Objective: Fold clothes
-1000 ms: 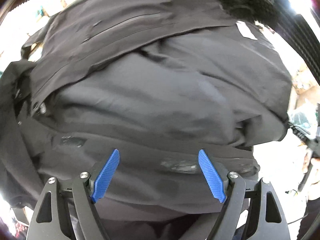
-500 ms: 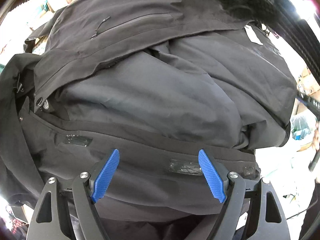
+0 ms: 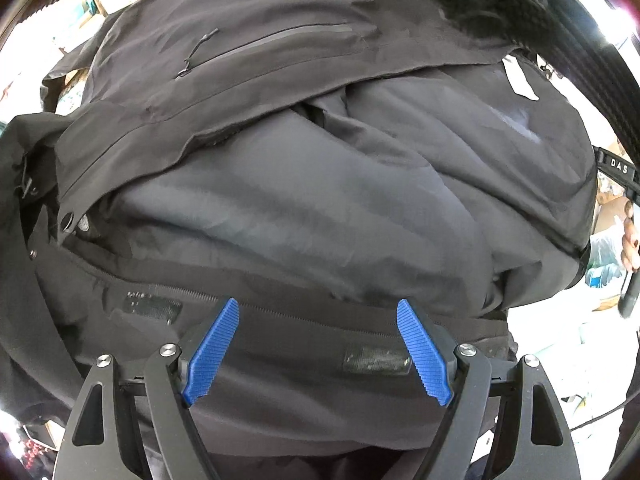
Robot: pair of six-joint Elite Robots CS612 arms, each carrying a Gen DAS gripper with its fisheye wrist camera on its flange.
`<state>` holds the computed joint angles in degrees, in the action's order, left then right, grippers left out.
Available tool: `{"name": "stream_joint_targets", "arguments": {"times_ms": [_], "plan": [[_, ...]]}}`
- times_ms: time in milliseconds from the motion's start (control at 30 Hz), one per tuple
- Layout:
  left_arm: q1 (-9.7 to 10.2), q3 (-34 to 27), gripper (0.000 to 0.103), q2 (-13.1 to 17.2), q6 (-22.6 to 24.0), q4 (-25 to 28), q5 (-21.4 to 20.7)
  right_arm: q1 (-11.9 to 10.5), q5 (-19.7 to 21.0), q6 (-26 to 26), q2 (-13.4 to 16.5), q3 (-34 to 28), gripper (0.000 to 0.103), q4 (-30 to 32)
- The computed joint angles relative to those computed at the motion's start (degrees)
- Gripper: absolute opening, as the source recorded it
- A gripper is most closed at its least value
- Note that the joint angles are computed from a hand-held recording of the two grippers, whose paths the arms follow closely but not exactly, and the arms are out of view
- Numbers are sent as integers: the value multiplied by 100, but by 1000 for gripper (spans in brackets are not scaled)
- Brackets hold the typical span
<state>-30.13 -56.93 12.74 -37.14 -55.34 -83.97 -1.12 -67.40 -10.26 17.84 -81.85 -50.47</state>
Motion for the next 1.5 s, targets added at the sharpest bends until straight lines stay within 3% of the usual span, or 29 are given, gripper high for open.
{"name": "stream_joint_targets", "arguments": {"times_ms": [133, 233, 267, 300, 367, 400, 433, 500, 567, 633, 733, 800, 867, 900, 933, 1033, 1133, 1267, 1400, 1500], "plan": [[44, 55, 82, 4, -86, -128, 11, 126, -657, 157, -43, 58, 0, -497], [165, -797, 82, 269, -367, 453, 93, 196, -1808, 596, -58, 234, 0, -1295], [182, -918, 82, 317, -447, 499, 114, 149, -1937, 748, -91, 311, 0, -1376], [221, -964, 82, 343, -570, 478, 74, 97, -1827, 969, -163, 424, 3, -1217], [301, -1055, 82, 401, -800, 387, -46, -109, -885, 1244, -317, 614, 13, -585], [336, -1097, 82, 431, -887, 318, -121, -189, -467, 1281, -352, 658, 37, -340], [357, -1119, 82, 448, -940, 267, -146, -215, -237, 1209, -344, 638, 47, -200], [375, -1149, 82, 471, -1001, 205, -136, -197, -119, 1065, -311, 598, 47, -148], [317, -1673, 82, 626, -1018, 559, -91, -210, 176, 1120, -292, 614, 47, -105], [391, -2402, 82, 773, -927, 1115, -114, -222, 471, 1173, -270, 631, 47, -66], [202, -2657, 82, 874, -1137, 1254, -72, -160, 749, 922, -265, 733, 47, 182], [114, -2633, 82, 911, -1228, 1203, -59, -59, 670, 515, -230, 717, 43, 335], [256, -2833, 82, 975, -1041, 1366, -98, 49, 455, 148, -92, 460, 22, 205], [256, -2807, 82, 980, -1001, 1338, -112, 105, 304, -29, -58, 373, 3, 84], [238, -2746, 82, 979, -975, 1280, -123, 172, 29, -128, -33, 291, 1, -61], [187, -2559, 82, 970, -897, 1107, -158, 331, -812, -419, -4, 138, 0, -424], [167, -2308, 82, 932, -853, 897, -225, 156, -713, -173, -127, 183, 0, -299], [129, -2292, 82, 871, -980, 876, -287, -142, -1006, 692, -234, 232, 0, -733], [146, -2321, 82, 905, -995, 799, -345, -367, -600, 1049, -210, 183, 0, -558], [141, -2369, 82, 905, -912, 864, -332, -466, -323, 1149, -101, 98, 12, -353]]}}
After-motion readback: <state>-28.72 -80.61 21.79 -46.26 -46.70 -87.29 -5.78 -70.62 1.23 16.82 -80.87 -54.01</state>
